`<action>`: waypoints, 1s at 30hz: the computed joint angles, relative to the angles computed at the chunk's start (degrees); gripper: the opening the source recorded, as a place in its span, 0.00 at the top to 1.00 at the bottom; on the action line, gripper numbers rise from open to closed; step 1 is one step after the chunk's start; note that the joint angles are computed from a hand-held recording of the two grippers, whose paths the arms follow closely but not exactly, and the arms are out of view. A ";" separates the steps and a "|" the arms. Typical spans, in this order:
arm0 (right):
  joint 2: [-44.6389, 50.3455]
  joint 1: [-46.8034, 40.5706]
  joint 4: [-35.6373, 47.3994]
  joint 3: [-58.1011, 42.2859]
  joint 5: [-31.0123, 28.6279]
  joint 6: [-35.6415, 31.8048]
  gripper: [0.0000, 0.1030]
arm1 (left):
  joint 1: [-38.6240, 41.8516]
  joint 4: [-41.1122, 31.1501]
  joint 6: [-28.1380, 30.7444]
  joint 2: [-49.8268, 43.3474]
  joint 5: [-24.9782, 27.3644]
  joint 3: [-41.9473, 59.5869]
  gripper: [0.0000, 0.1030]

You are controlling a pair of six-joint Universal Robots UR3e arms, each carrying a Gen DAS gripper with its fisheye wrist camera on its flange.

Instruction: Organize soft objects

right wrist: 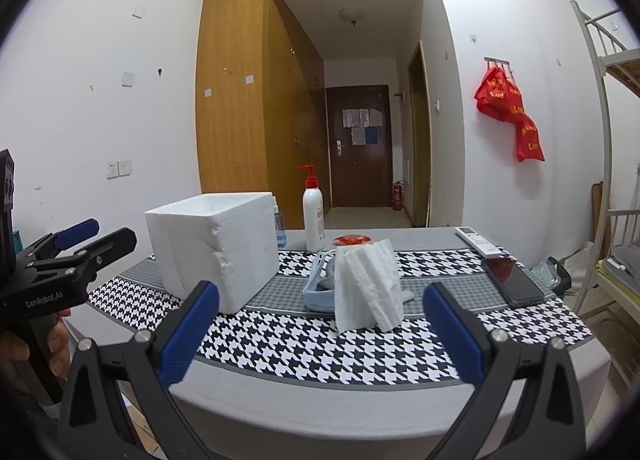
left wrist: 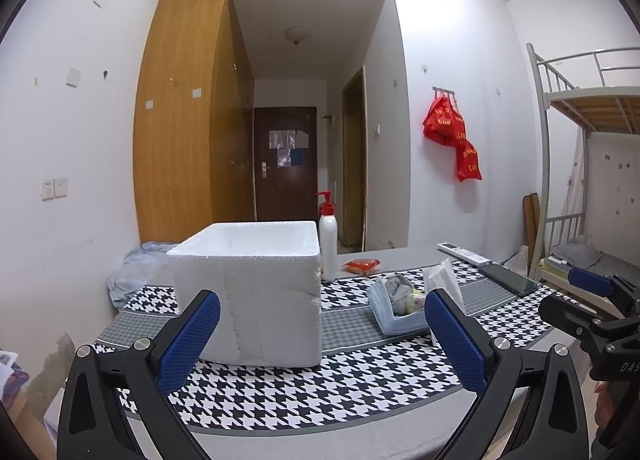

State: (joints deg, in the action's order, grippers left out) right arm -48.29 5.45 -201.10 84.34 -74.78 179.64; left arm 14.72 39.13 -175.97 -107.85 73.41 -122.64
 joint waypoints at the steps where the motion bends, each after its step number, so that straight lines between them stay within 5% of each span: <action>1: 0.17 -0.02 0.30 -0.25 -0.10 0.06 0.00 | -0.32 -0.42 0.29 -0.46 0.22 0.73 0.01; 30: 11.98 -1.72 19.00 -23.79 -0.04 -0.44 0.00 | -4.49 -18.61 3.01 -10.77 -2.24 21.49 0.01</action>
